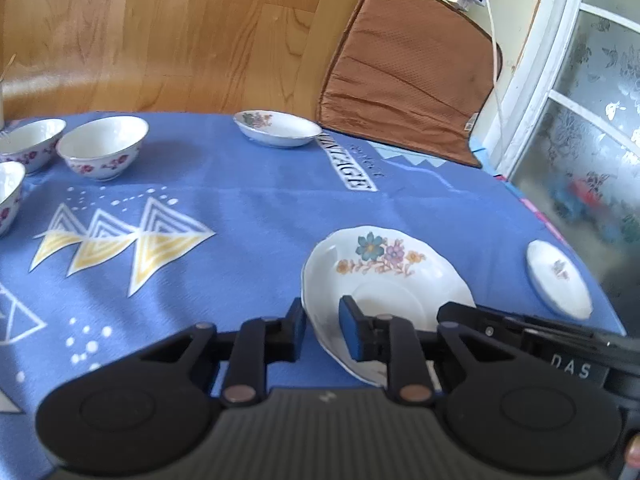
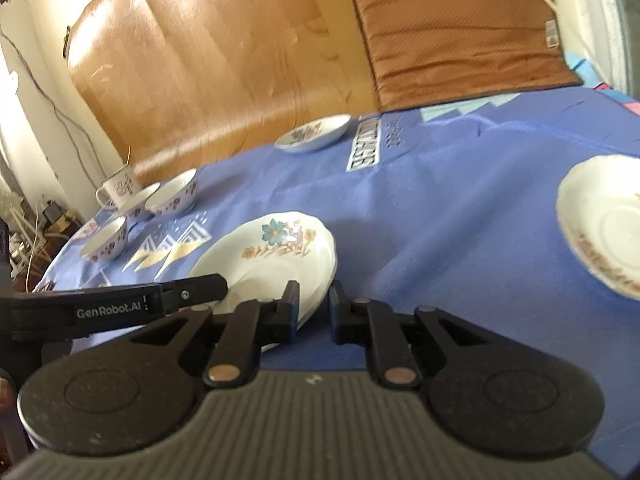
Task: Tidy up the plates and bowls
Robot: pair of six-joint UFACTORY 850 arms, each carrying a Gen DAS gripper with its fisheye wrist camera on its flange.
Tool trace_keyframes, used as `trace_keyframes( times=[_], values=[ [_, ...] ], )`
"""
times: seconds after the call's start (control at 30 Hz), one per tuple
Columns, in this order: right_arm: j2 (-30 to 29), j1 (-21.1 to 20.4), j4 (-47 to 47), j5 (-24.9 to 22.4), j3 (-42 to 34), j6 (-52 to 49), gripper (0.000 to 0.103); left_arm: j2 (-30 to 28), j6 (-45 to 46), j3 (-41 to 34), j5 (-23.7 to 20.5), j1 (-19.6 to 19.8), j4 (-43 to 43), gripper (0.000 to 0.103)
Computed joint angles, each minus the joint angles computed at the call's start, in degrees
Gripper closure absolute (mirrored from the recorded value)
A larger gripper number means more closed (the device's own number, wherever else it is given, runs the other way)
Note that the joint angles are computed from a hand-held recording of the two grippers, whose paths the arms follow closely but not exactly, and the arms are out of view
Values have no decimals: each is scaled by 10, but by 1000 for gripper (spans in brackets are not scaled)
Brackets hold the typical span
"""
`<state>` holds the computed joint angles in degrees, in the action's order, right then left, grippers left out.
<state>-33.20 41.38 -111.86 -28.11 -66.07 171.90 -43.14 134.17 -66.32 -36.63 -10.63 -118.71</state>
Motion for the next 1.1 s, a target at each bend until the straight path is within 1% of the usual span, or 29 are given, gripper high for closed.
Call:
trace_keyframes(
  times=[0.17,0.37,0.57,0.67,0.77,0.83,0.87,0.9,0.93,1.0,1.03,1.1],
  values=[
    [16,5,27,-42,23,2,86,5,9,-15,9,-27,9,84],
    [55,15,124,-121,73,-35,86,-5,-25,-50,0,-75,81,84],
    [99,21,230,-195,131,-54,86,-18,-8,-71,-11,-133,96,84],
    [108,18,268,-216,146,-63,86,-33,-34,-91,-4,-155,119,83],
    [112,10,286,-212,156,-58,83,-47,-66,-111,12,-170,139,83],
    [109,8,287,-212,159,-40,81,-49,-32,-109,29,-178,106,83],
    [109,12,283,-221,162,-27,81,-50,-23,-109,32,-179,98,83],
    [107,14,284,-228,160,-25,76,-50,-23,-109,33,-179,96,83],
    [102,14,292,-238,154,-35,65,-50,-27,-109,30,-177,99,82],
    [94,17,308,-269,144,-54,54,-45,-19,-103,22,-170,94,82],
    [94,19,311,-283,143,-56,54,-44,-13,-103,19,-168,87,82],
    [96,17,309,-291,145,-52,54,-42,-22,-105,12,-158,87,82]
  ],
)
